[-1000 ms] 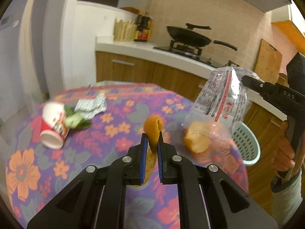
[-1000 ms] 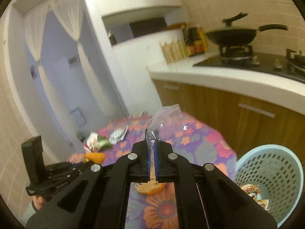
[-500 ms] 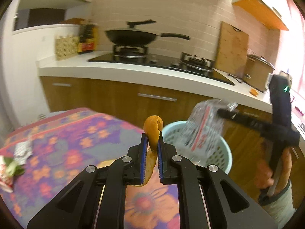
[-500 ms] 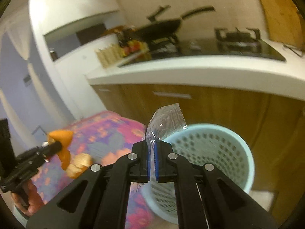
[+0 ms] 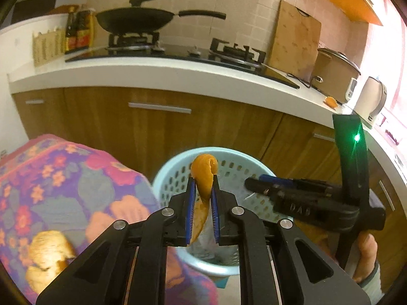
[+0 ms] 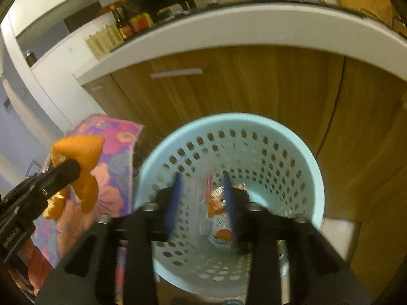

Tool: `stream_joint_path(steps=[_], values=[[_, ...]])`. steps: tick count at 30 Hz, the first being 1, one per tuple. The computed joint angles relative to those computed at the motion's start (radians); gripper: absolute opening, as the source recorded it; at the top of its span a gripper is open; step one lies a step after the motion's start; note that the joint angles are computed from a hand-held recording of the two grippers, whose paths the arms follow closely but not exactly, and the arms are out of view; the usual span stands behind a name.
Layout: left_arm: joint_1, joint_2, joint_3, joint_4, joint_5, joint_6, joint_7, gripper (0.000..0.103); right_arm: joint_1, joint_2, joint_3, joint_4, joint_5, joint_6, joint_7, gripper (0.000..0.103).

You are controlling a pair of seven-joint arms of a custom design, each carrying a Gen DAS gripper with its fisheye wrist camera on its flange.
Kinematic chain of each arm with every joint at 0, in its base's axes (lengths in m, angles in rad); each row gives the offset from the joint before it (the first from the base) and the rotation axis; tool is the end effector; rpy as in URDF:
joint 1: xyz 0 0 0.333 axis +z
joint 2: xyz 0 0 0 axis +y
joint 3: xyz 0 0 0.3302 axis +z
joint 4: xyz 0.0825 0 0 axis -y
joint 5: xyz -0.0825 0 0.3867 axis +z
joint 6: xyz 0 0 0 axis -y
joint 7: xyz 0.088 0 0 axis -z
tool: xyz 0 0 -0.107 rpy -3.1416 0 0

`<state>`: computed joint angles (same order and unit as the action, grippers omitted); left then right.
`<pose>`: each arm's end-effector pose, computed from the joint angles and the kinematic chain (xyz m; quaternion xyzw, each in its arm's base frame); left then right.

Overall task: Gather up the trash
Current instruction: 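Carry the peel and plastic bag over the blue basket and open both tools, then move both open tools back over the table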

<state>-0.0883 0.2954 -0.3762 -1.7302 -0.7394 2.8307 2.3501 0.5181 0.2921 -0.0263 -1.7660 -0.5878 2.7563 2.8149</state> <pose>0.6427 -0.2500 0.5152 -0.4292 0.7786 -0.4400 0.1263 0.5941 0.3465 0.4856 -0.5564 0.7381 -0.1697 0.3419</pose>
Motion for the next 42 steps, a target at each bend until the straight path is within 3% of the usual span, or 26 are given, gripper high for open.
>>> stream_joint_path(steps=[1,8,11,12,13,20,26,30,34,42], values=[[-0.008,0.009,0.004,0.009,0.013,-0.006,-0.013,0.011,0.001,-0.006,0.0,-0.013,0.0,-0.009,0.0,0.06],[-0.038,0.053,0.012,0.049,0.101,-0.025,-0.076,0.018,-0.012,-0.076,0.002,-0.123,-0.056,0.007,0.105,0.06],[-0.018,0.064,-0.019,0.062,0.095,-0.038,-0.05,0.037,-0.022,-0.088,0.01,-0.136,-0.078,0.004,0.138,0.06],[-0.019,0.063,-0.019,0.059,0.098,-0.033,-0.051,0.048,-0.025,-0.092,0.013,-0.137,-0.084,0.002,0.144,0.06],[-0.02,0.062,-0.019,0.057,0.098,-0.024,-0.052,0.052,-0.026,-0.095,0.015,-0.136,-0.094,-0.005,0.154,0.06],[0.019,0.028,-0.033,0.037,0.024,-0.036,0.003,0.052,-0.028,-0.121,0.035,-0.12,-0.197,-0.039,0.236,0.06],[0.061,-0.054,-0.034,-0.03,-0.164,-0.019,0.146,0.052,-0.014,-0.119,0.055,-0.068,-0.278,-0.067,0.273,0.06],[0.074,-0.131,-0.006,-0.094,-0.324,-0.005,0.267,0.053,0.005,-0.107,0.06,-0.022,-0.341,-0.076,0.307,0.06],[0.067,-0.192,0.045,-0.143,-0.454,0.004,0.363,0.061,0.023,-0.071,0.066,0.041,-0.344,-0.087,0.303,0.062],[0.045,-0.28,0.186,-0.216,-0.629,0.002,0.484,0.063,0.102,0.068,0.057,0.239,-0.247,-0.123,0.143,0.064]])
